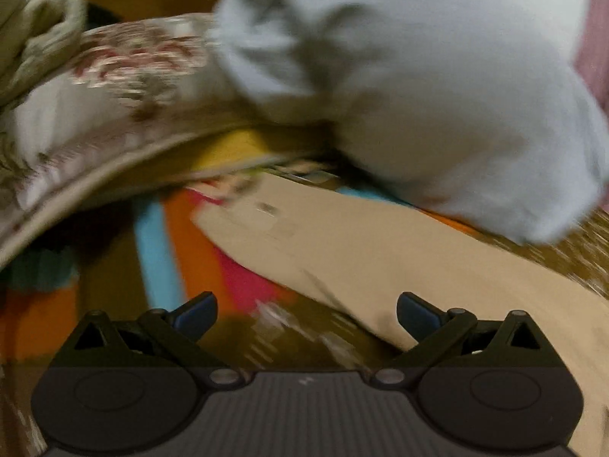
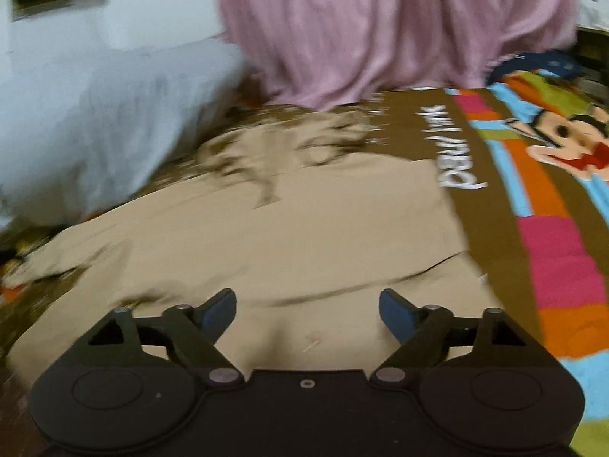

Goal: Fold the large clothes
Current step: 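Lift the sleeve and fold it across the jacket body with the right tool, then grasp the other sleeve cuff with the left tool and lift it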

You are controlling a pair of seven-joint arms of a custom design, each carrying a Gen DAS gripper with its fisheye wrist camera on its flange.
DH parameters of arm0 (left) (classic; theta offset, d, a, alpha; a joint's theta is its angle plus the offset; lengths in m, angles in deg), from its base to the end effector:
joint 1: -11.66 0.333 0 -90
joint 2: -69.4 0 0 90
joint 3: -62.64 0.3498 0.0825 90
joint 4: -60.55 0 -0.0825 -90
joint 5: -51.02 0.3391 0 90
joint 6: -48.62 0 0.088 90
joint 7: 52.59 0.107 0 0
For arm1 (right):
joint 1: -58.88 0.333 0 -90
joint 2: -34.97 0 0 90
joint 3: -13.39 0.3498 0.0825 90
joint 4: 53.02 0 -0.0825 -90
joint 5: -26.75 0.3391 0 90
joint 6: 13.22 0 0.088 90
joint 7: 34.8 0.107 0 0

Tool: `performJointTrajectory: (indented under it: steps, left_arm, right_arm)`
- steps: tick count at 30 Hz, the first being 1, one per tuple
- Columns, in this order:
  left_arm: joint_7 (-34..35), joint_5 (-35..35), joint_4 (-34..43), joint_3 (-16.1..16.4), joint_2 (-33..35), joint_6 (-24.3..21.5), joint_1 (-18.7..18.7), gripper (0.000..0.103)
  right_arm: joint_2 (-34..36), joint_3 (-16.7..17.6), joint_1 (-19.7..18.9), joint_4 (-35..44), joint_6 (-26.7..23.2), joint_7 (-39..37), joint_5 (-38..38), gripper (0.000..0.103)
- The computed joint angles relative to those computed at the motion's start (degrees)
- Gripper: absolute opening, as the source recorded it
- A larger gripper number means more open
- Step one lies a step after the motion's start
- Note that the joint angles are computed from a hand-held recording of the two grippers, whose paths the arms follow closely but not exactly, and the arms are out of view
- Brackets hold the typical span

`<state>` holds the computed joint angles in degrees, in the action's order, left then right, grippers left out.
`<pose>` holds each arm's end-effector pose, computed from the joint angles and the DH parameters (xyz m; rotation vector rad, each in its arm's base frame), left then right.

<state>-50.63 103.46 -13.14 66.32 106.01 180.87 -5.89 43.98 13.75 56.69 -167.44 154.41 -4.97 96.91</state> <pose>0.7243 -0.1775 0.4666 -2.1274 0.9110 -0.5358 0.5773 -0.0780 0.4974 -1.5247 1.6842 -0.5584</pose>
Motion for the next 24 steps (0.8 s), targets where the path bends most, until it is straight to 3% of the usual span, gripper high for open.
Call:
performJointTrajectory:
  steps: [4,7,11,13,15,18,24]
  left_arm:
    - [-0.5,-0.7,-1.9,1.1,-0.3,2.4,4.4,0.094]
    - [-0.8,-4.1,-1.5,0.4,0.6,5.4,7.5,0.091]
    - [-0.7,-6.9,0.5,0.9,2.4,6.7,8.7,0.088]
    - [1.0,-9.8,2.9,0.3,3.9,5.0,9.2,0.076]
    - [1.2,-12.1,3.9,0.1,4.6,4.5,9.5,0.049]
    - [-0.1,-12.3,4.2,1.3,5.3,6.2,9.1,0.017]
    - [-2.9,-1.9,4.1,5.7,3.4,3.9,2.8,0.007]
  right_arm:
    - [-5.2,0.3,1.4,-5.8,-2.8,-3.3,4.1,0.090]
    - [-7.4,-0.3,3.4,-9.0,-2.2,-5.9,5.3,0.091]
    - [-8.1,-1.4,4.8,-10.7,-1.7,-5.4,4.6,0.091]
    - [-8.0,-1.9,4.9,-11.0,-1.4,-3.6,3.9,0.091]
    - [-7.8,-2.3,4.9,-11.1,-1.3,-1.2,3.2,0.091]
    - [-7.6,-2.7,4.4,-11.4,-1.8,0.8,2.6,0.091]
    - [-8.5,-2.8,4.2,-12.1,-1.8,-1.5,5.5,0.091]
